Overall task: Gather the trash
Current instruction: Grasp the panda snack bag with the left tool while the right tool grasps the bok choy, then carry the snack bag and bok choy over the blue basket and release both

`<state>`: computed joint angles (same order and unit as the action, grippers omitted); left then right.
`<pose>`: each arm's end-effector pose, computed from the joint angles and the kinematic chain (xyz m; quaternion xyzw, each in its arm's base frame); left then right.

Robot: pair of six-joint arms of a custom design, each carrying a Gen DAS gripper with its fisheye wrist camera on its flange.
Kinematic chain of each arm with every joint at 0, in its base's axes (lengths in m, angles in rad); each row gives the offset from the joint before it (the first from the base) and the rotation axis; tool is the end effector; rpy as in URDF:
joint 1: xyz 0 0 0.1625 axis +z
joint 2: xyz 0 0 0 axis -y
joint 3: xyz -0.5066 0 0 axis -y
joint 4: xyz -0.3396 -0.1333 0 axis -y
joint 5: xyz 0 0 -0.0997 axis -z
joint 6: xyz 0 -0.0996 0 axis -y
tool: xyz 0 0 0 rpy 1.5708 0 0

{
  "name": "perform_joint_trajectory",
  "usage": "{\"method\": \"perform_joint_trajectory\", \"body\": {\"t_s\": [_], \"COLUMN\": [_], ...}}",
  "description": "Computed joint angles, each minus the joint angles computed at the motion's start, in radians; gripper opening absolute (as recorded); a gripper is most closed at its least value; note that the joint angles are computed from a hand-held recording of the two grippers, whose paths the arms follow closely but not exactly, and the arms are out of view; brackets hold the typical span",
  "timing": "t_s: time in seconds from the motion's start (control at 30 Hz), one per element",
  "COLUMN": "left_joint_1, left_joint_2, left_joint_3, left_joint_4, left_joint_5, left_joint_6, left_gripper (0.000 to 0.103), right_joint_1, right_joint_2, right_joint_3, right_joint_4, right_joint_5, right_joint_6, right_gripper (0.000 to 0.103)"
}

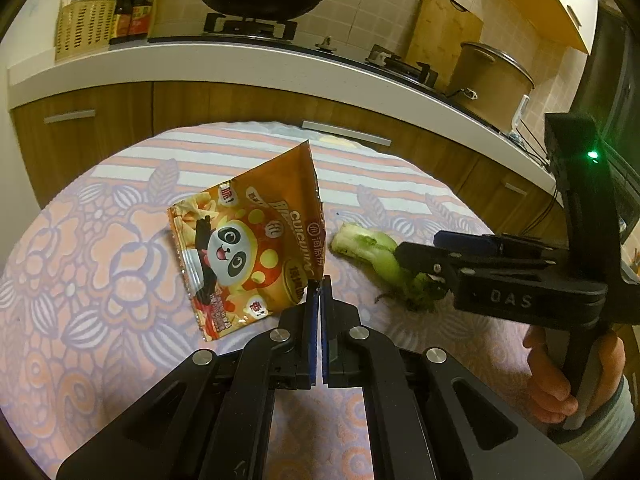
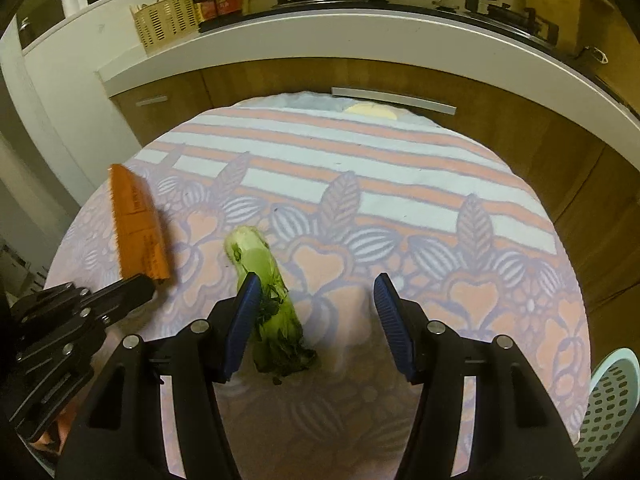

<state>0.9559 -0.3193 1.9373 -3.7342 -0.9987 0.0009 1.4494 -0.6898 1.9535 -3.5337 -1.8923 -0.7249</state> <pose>-0.1895 -0.5929 -0.0376 0.2076 0.9035 -0.3284 0.1809 0.0247 -0.6383 0.1530 0.2233 -0.9018 0.2465 0.2760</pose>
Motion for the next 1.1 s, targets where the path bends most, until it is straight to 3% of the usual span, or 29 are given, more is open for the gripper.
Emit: {"method": "perform_joint_trajectory", "body": {"t_s": [0.17,0.53,0.73,0.8,0.83,0.87,1.1], "left_joint_1": [-0.001,-0.004,-0.004,-0.004,-0.003,-0.003,-0.017], "left_joint_2": [0.002,0.000,0.001,0.002,0.001,0.001,0.006], "left_joint_3": [0.003,0.010,0.010,0.008,0.008,0.009,0.017], "left_joint_4": [-0.007,-0.007,-0.007,-0.004,-0.003,-0.004,-0.021], "left_joint_5": [-0.001,-0.002,-0.001,-0.001,-0.002,-0.002,0.009], "left_joint_6": [0.002,-0.002,0.003,0.004,0.004,0.003,0.013], "left_gripper": [0.000,0.000,0.000,0.000,0.000,0.000,0.000], "right_joint_1": [0.018,-0.016,-0.001,0.007,0.012,0.019,0.005], "right_joint_2": [0.026,-0.022,0.018,0.044,0.052,0.061,0.016], "right_joint_3": [0.006,0.001,-0.027,-0.031,-0.030,-0.028,0.044], "right_joint_4": [-0.066,0.091,0.096,0.042,0.023,-0.006,-0.102], "right_joint_5": [-0.036,0.068,0.035,0.010,-0.003,-0.018,0.024], "right_joint_6": [-0.068,-0.022,-0.046,-0.071,-0.081,-0.095,-0.073], "right_gripper": [0.055,0.055,0.055,0.055,0.049,0.025,0.022]}}
